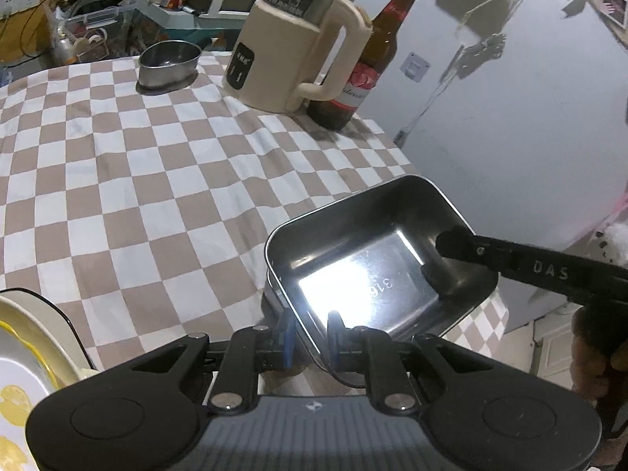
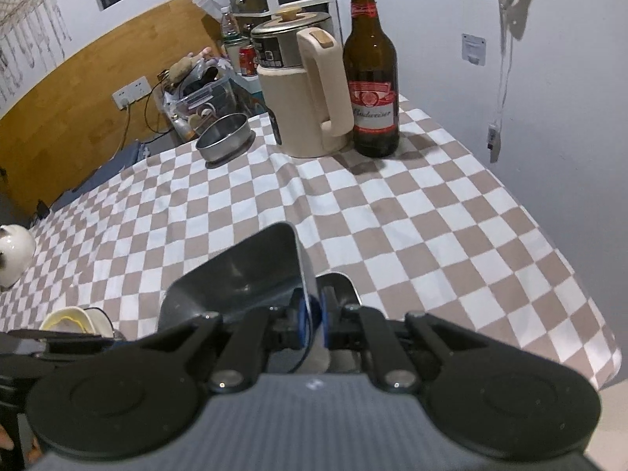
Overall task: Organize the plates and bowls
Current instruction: 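Carry the steel tray with both grippers beside the dish stack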
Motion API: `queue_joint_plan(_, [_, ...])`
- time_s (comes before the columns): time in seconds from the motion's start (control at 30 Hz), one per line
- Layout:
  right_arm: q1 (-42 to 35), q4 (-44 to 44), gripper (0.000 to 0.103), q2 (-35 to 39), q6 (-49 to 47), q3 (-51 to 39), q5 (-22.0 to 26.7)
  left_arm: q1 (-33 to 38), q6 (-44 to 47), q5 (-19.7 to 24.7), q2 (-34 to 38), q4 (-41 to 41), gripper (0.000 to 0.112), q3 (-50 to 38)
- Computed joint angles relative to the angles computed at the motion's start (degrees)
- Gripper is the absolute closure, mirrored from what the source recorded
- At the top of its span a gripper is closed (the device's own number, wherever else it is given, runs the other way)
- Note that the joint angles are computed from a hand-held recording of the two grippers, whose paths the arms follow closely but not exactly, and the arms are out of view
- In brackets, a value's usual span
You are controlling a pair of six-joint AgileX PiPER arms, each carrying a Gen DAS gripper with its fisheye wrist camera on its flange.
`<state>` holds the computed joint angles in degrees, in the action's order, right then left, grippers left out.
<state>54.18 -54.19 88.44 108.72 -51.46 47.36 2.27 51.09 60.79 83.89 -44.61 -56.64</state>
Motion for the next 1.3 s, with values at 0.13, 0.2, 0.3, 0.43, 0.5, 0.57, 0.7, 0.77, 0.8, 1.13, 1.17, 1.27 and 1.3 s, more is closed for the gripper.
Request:
queue_joint_plan(0.13, [-2.62,0.05,0.092,-0.88,-3.69,1.69,-4.61,-3.61,-6.59,-5.70,-1.14,2.66,0.095,1.66])
queue_joint_plan(0.2, [-4.62,0.84,0.092,-1.26,-6.14,2.81,-8.26,-5.27,-11.47,-7.99,-1.69,4.45,0.095,2.31])
queue_joint_plan(0.3, [-7.68,2.72,0.092,-1.86,-11.18,4.46,-13.53,-7.47,-16.25,-10.42,-2.67,6.41,0.095,3.38])
queue_joint_plan(0.43, [-10.37,3.92,0.092,-3.67,-14.32,7.43,-18.16,-11.43,-22.66,-13.33,-3.99,9.55,0.095,4.79])
queue_joint_plan(0.5, [-11.77,4.66,0.092,-4.48,-16.23,8.76,-19.95,-13.36,-25.49,-14.72,-4.55,11.02,0.095,5.42])
queue_joint_plan(0.57, [-12.86,5.31,0.091,-5.39,-17.47,10.22,-21.55,-15.16,-28.16,-16.57,-4.96,12.32,0.095,5.88])
queue_joint_plan(0.7, [-15.43,6.88,0.091,-6.35,-20.39,12.62,-25.37,-18.10,-33.83,-19.68,-5.26,15.74,0.095,6.55])
queue_joint_plan(0.77, [-16.84,6.98,0.091,-5.99,-21.19,13.33,-27.63,-19.26,-36.74,-21.10,-5.38,17.64,0.095,6.98])
queue_joint_plan(0.8, [-17.37,6.95,0.091,-5.60,-21.61,13.45,-28.52,-19.68,-38.11,-21.74,-5.41,18.64,0.095,7.09])
queue_joint_plan(1.13, [-22.58,15.69,0.093,-2.67,-34.92,13.00,-34.90,-20.07,-45.68,-22.71,-3.43,22.63,0.092,6.80])
queue_joint_plan(1.17, [-22.90,17.54,0.093,-2.53,-36.82,12.90,-35.05,-20.12,-45.80,-22.78,-3.25,22.70,0.092,6.75])
queue_joint_plan(1.27, [-23.01,21.54,0.093,-1.52,-41.01,11.91,-33.84,-20.70,-46.81,-23.23,-2.72,23.55,0.092,6.45])
queue_joint_plan(1.3, [-22.50,21.35,0.094,-0.93,-40.35,11.31,-32.93,-20.66,-46.83,-23.24,-2.55,23.42,0.092,6.34])
